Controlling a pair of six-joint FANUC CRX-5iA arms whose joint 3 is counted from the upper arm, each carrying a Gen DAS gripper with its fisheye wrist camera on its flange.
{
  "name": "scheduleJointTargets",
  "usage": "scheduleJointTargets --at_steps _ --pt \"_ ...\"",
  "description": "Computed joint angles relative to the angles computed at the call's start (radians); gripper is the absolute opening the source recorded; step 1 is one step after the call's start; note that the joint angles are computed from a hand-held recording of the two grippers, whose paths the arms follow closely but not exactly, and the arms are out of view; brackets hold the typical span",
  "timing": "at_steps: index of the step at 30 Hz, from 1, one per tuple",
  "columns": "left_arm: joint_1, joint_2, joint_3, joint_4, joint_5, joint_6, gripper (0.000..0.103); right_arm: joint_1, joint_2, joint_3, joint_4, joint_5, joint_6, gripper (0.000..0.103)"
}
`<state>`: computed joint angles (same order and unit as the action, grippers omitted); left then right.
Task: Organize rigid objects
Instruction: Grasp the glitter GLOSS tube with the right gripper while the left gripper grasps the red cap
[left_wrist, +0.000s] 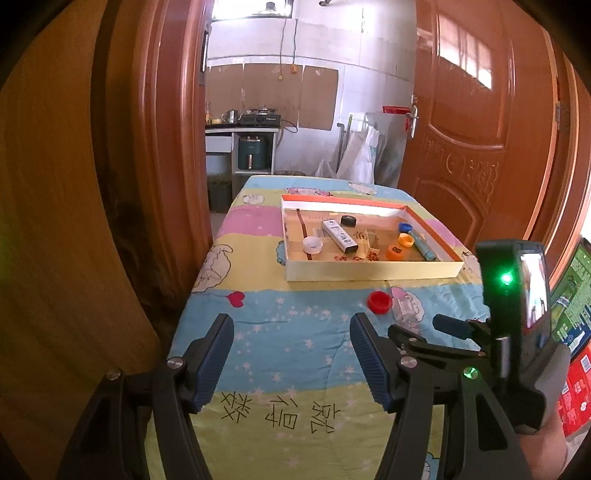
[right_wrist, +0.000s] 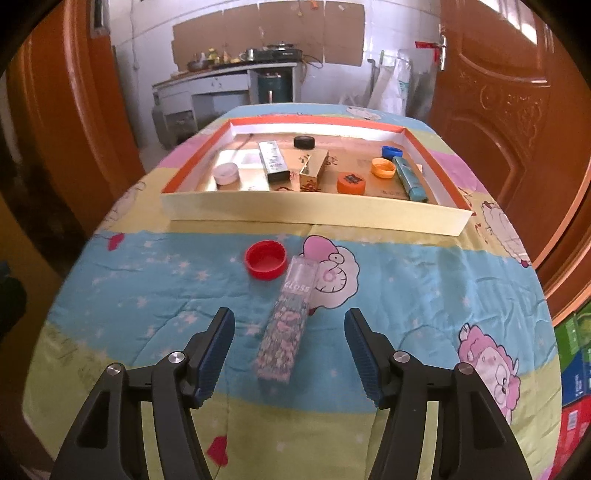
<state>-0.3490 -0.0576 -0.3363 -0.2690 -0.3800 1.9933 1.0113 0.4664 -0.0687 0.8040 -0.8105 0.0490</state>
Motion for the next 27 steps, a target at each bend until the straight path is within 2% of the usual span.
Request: scheduleJointTargets --at_steps 3,4,5,7,10,11,12,14,17,20,25,27 --pt "0.014 0.009 -0.013 0.062 0.023 -0.069 0.065 -0.008 0.022 0.028 -0.029 -0.01 0.032 0.063" --pt "0.017 0.016 -0.015 0.089 0.03 -0.103 0.065 -0.009 0.024 0.028 -0.031 -0.01 0.035 0.057" --pt "0.019 0.022 -0.015 0.108 0.035 -0.125 0.065 -0.012 0.029 0.033 -0.036 -0.012 0.046 0.042" --pt "0.02 0.04 -0.012 0.155 0.043 -0.185 0.065 -0.017 0.033 0.039 -0.048 -0.009 0.063 0.034" --pt "0.027 0.079 -0.025 0.321 0.076 -0.368 0.065 -0.021 0.028 0.03 -0.039 0.006 0.07 0.024" --pt "0.03 0.098 -0.04 0.434 0.098 -0.489 0.065 -0.023 0.027 0.029 -0.041 0.005 0.077 0.023" --pt "0.028 0.113 -0.046 0.504 0.109 -0.565 0.065 -0.025 0.022 0.022 -0.042 0.014 0.076 0.022" --pt "0.018 0.155 -0.022 0.569 0.098 -0.649 0.065 -0.029 0.008 0.001 -0.042 0.027 0.071 0.02" --pt "-0.007 0.231 0.057 0.557 0.05 -0.672 0.065 -0.03 -0.016 -0.036 -0.02 0.008 0.047 0.02" --pt "-0.033 0.297 0.138 0.497 0.004 -0.637 0.065 -0.036 -0.053 -0.087 -0.01 0.008 0.015 0.02" --pt "-0.072 0.394 0.299 0.297 -0.107 -0.46 0.065 -0.047 -0.118 -0.173 0.012 0.034 -0.042 0.02" --pt "-0.078 0.422 0.342 0.261 -0.142 -0.43 0.065 -0.051 -0.142 -0.204 0.028 0.048 -0.063 0.02"
